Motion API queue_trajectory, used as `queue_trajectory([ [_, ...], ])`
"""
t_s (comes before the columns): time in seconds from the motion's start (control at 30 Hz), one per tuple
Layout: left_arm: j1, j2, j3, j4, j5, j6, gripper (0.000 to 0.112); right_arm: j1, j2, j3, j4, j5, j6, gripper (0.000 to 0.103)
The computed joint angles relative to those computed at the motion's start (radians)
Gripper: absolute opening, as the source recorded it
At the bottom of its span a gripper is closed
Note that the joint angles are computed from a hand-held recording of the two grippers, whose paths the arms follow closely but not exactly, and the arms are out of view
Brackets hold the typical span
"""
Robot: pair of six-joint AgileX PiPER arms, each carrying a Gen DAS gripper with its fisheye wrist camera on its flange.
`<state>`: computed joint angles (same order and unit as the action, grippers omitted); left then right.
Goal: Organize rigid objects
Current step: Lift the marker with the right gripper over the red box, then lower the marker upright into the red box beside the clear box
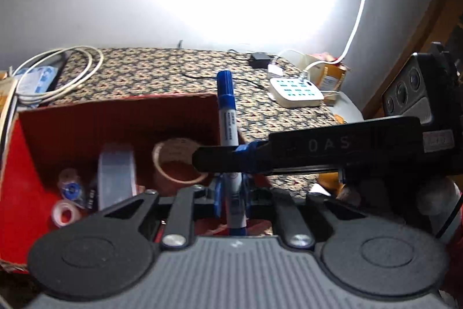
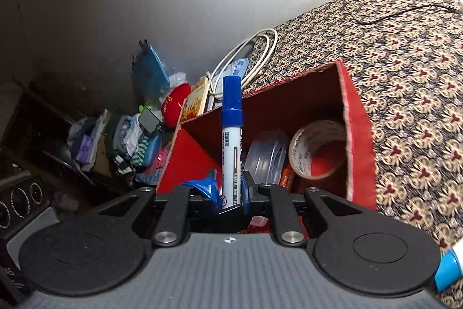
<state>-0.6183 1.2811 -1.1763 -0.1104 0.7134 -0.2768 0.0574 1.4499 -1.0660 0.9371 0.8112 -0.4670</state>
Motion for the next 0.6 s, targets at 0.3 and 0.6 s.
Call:
queue_trajectory([
  [0.3, 0.203, 0.089, 0.026, -0.211, 0.026, 0.223, 0.01, 0.152, 0.197, -0.18, -0.283, -0.026, 0.227, 0.0],
  [0.6, 0.254, 0.143, 0.051, -0.261, 0.063, 0.28, 0.01, 0.256, 0.27, -0.24, -0.56, -0.028, 0.412, 0.0],
])
